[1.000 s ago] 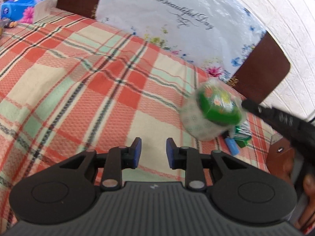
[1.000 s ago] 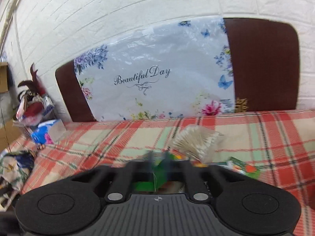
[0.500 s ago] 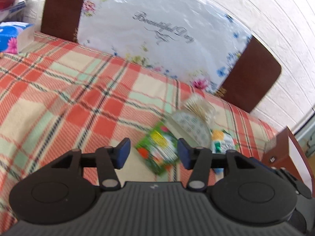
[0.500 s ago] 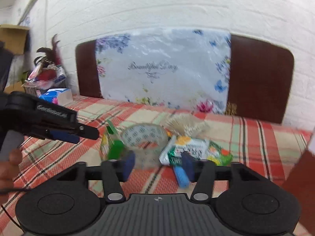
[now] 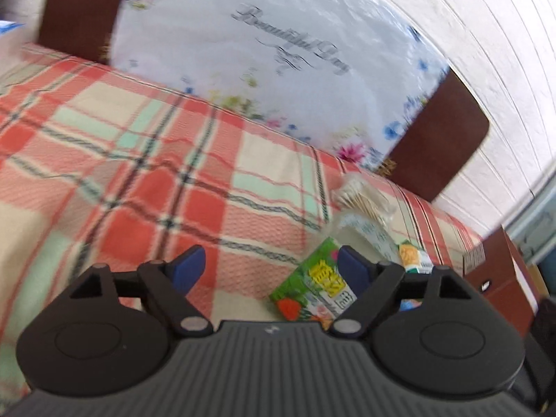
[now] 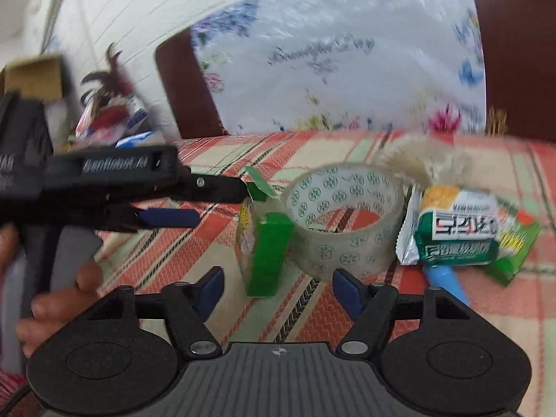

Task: Organize objects
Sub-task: 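Grasp the small green box with the right tool while the left tool grasps the green snack packet, then drop the green box from the right tool into the brown box while the left tool drops the packet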

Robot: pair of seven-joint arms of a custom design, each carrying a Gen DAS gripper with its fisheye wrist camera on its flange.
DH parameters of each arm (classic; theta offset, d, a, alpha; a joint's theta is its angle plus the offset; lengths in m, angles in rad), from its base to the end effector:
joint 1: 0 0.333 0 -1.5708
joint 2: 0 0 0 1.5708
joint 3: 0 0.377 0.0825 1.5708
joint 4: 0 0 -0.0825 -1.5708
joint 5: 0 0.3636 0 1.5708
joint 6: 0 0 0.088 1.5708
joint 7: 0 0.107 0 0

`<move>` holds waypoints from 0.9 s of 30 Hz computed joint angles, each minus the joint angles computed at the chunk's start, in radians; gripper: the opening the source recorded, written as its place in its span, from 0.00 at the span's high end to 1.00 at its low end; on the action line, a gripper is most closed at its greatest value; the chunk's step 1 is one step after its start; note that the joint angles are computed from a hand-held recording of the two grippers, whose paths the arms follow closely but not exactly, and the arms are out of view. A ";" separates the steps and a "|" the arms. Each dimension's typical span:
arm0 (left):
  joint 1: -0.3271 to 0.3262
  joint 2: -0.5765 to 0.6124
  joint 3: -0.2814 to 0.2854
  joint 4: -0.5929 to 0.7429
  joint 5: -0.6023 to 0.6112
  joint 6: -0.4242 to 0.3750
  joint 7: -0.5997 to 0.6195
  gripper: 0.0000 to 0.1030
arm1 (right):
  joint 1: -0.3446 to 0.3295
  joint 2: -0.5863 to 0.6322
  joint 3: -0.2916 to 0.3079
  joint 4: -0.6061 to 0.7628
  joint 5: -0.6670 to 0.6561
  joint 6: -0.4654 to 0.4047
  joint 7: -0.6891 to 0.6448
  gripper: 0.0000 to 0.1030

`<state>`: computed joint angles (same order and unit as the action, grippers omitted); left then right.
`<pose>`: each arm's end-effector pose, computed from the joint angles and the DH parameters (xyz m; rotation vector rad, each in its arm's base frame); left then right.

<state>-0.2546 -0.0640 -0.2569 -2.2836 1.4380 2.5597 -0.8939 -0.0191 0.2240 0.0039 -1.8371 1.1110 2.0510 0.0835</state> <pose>0.4357 -0.2637 0.4775 -2.2020 0.8989 -1.0461 0.6256 0.0389 0.5026 -2.0525 0.7060 0.0499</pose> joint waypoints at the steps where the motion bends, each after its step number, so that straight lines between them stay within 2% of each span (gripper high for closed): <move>1: 0.007 0.010 0.007 0.003 0.040 0.029 -0.034 0.20 | 0.004 0.017 0.002 0.015 -0.004 -0.007 0.030 0.51; 2: 0.014 0.016 0.015 0.003 0.094 0.065 -0.088 0.24 | 0.009 0.020 0.007 0.010 0.005 0.004 0.029 0.65; 3: 0.019 0.017 0.020 0.001 0.155 0.094 -0.153 0.33 | 0.009 0.023 0.011 0.011 0.007 -0.004 0.022 0.83; 4: 0.019 0.015 0.020 -0.001 0.199 0.104 -0.204 0.37 | 0.001 0.032 0.010 0.028 -0.008 -0.055 0.040 0.81; 7: 0.008 0.003 0.011 -0.002 0.212 0.097 -0.241 0.45 | -0.004 0.001 0.007 -0.006 0.012 -0.046 0.011 0.82; 13: -0.047 0.013 -0.034 0.072 0.218 0.053 -0.197 0.45 | -0.060 -0.029 -0.031 -0.005 0.078 -0.145 0.036 0.82; 16: -0.073 0.062 -0.042 0.160 0.182 0.048 -0.089 0.45 | -0.092 -0.053 -0.053 -0.022 0.119 -0.151 0.022 0.82; 20: -0.106 0.158 -0.035 0.311 0.151 0.086 0.081 0.45 | -0.136 -0.075 -0.086 -0.038 0.201 -0.128 -0.016 0.82; 24: -0.155 0.293 -0.017 0.507 0.057 0.128 0.324 0.45 | -0.189 -0.062 -0.114 -0.015 0.293 -0.083 -0.043 0.82; 27: -0.189 0.414 -0.013 0.673 -0.059 0.149 0.537 0.45 | -0.234 -0.033 -0.127 0.022 0.343 -0.053 -0.027 0.82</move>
